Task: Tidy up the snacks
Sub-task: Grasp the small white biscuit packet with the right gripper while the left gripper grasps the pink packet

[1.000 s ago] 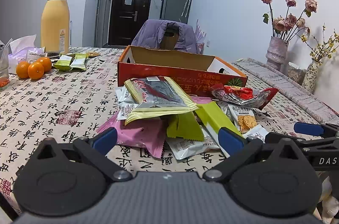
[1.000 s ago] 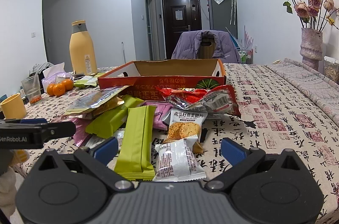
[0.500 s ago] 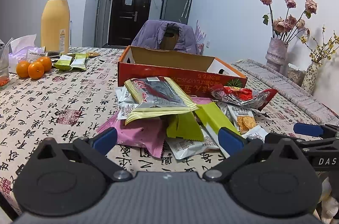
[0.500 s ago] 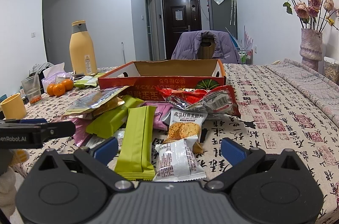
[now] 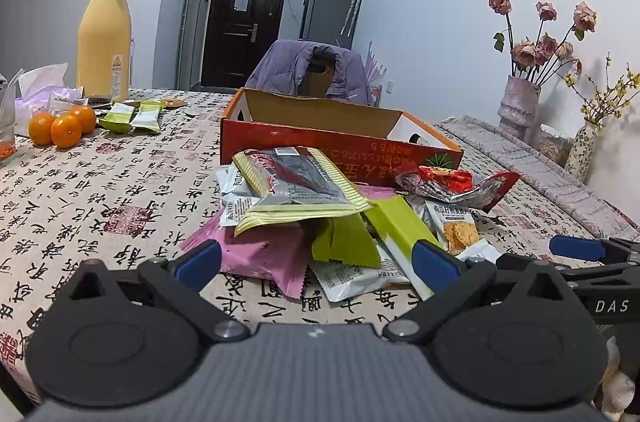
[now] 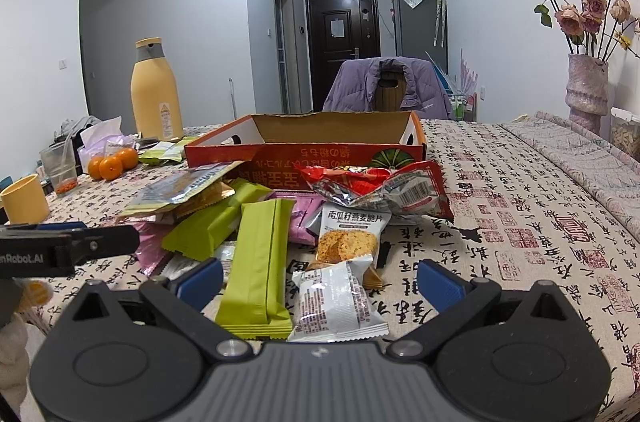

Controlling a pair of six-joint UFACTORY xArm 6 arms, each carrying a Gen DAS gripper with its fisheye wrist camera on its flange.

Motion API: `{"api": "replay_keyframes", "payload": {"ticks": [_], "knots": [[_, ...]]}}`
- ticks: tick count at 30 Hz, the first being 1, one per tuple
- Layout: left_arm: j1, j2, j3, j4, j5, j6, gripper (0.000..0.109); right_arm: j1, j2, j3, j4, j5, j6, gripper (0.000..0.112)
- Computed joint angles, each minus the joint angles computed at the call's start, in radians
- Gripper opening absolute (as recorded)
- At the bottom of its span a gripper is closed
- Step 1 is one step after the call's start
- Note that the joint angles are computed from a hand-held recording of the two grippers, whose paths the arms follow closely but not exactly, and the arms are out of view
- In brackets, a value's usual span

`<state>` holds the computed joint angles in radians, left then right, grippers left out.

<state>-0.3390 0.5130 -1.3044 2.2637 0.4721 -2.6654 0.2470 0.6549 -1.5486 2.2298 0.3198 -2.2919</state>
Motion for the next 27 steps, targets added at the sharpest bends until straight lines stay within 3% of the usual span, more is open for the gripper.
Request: {"api": "replay_keyframes", "payload": {"ticks": [9, 11, 18, 20, 22, 27], "knots": [[0.003, 0.003, 0.004, 0.004, 0.017, -0.027, 0.103, 0.002, 0.046, -0.065, -0.045, -0.081, 0.03, 0.099], [0.004, 0.004, 0.004, 0.007, 0.019, -0.034, 0.103, 0.01, 0.073, -0.096, -0.11, -0.113, 0.081, 0.09], [0.008, 0.013, -0.008, -0.008, 0.009, -0.011, 0.103, 0.034, 0.14, -0.16, -0.369, -0.146, 0.287, 0.076], [0.009, 0.016, -0.01, -0.013, 0.007, -0.01, 0.103, 0.042, 0.167, -0.188, -0.466, -0.162, 0.392, 0.061], [0.011, 0.017, -0.011, -0.01, 0.001, -0.015, 0.103, 0.045, 0.186, -0.203, -0.559, -0.16, 0.492, 0.055], [0.014, 0.017, -0.01, -0.02, 0.001, -0.006, 0.103, 0.05, 0.194, -0.21, -0.56, -0.156, 0.48, 0.044]]}}
